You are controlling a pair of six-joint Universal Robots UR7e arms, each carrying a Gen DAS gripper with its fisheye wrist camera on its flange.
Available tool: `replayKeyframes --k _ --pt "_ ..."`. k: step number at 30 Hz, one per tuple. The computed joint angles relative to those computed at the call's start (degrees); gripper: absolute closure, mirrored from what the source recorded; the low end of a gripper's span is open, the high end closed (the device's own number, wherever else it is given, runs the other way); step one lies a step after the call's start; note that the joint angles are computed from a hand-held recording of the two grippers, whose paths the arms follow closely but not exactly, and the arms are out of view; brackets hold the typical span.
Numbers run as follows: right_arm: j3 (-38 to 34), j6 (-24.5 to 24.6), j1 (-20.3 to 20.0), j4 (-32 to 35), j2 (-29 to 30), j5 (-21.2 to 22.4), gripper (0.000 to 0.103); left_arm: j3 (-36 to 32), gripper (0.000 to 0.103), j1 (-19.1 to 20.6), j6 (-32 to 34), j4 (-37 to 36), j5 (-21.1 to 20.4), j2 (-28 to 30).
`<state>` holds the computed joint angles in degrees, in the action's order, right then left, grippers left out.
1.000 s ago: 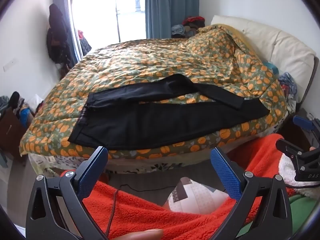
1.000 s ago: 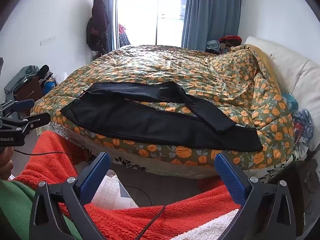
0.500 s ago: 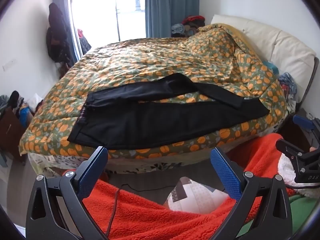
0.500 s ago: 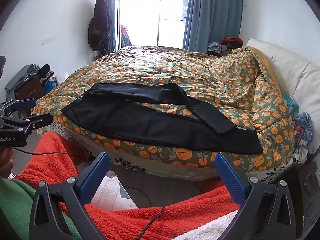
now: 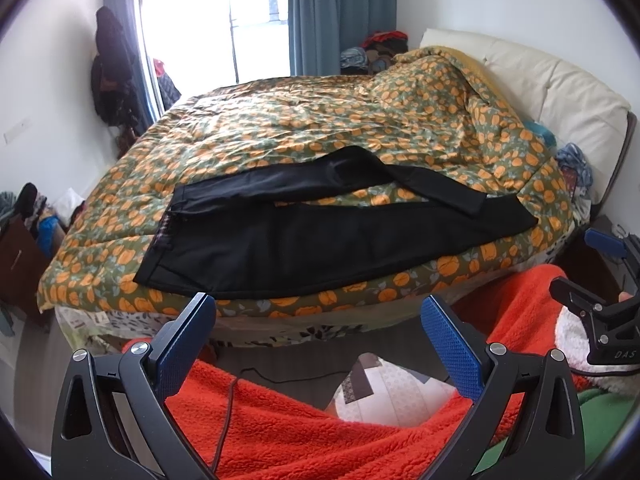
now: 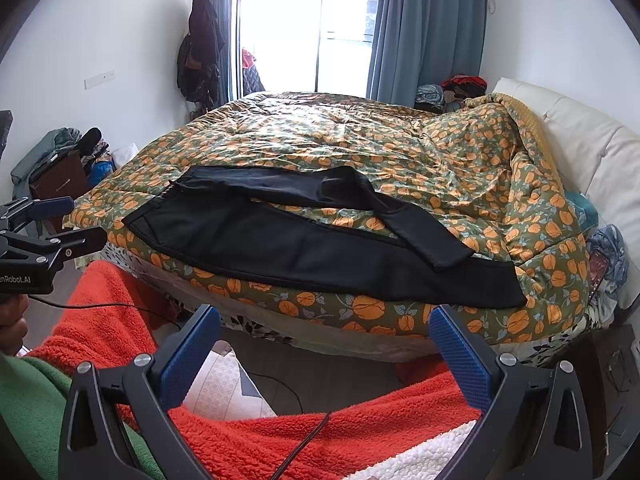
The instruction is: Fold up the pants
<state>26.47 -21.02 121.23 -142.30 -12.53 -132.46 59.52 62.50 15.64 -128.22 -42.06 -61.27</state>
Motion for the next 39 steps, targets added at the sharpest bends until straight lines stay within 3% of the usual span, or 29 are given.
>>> replayKeyframes --k 22,39 --pt "-7.7 1.1 0.1 3.9 4.1 -5.7 0.000 -1.1 0.001 0.6 -2.9 1.8 1.2 0.4" --pt "-7.3 1.4 0.0 4.3 4.1 -6.0 0.000 -0.8 0.001 0.5 -3.0 2.5 1.6 0.4"
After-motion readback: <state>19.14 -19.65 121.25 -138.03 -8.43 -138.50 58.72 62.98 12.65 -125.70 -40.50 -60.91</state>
